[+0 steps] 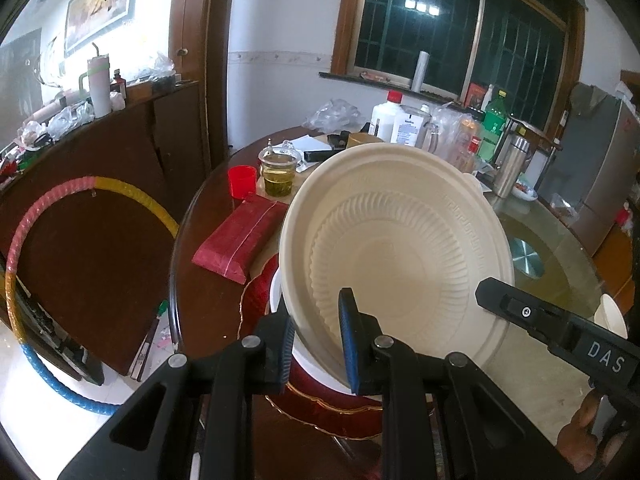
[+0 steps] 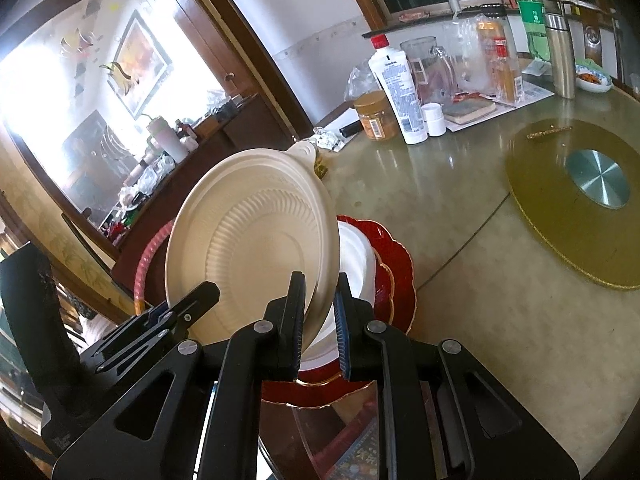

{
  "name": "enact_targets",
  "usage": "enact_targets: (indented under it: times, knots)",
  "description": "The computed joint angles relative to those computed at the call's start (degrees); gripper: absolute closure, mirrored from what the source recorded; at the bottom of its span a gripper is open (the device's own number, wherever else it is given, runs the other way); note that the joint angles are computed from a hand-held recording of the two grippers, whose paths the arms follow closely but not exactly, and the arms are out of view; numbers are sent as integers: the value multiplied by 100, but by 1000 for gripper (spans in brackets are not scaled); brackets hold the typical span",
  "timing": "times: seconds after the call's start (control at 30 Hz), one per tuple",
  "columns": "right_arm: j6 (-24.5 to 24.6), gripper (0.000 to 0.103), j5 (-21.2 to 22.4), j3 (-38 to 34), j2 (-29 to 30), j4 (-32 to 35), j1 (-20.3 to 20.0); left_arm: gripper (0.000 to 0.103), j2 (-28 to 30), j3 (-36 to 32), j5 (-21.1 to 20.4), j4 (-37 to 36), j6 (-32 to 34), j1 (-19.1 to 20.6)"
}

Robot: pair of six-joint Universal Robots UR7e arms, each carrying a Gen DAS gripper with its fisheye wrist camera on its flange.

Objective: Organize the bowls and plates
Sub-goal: 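Lower the cream bowl onto the red plate stack with both tools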

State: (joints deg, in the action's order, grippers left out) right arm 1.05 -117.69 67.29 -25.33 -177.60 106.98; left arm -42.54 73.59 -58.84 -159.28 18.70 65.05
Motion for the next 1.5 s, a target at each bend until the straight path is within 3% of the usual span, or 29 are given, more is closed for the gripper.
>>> enact_targets:
  times: [0.43, 0.8, 1.07, 1.5]
  knots:
    - [217, 89, 46, -6, -45, 309, -30, 83, -25, 32, 42, 81, 30, -5]
    - [452, 89, 291, -12, -216, 674, -11, 83, -112, -377, -357, 1159, -278, 73]
    - [770, 89, 671, -138, -207, 1111, -176, 83, 113, -1057, -603, 2420, -891, 245]
    - [1019, 89, 788, -270, -157, 1388, -292, 83, 212, -1223, -577, 2674, -989, 275]
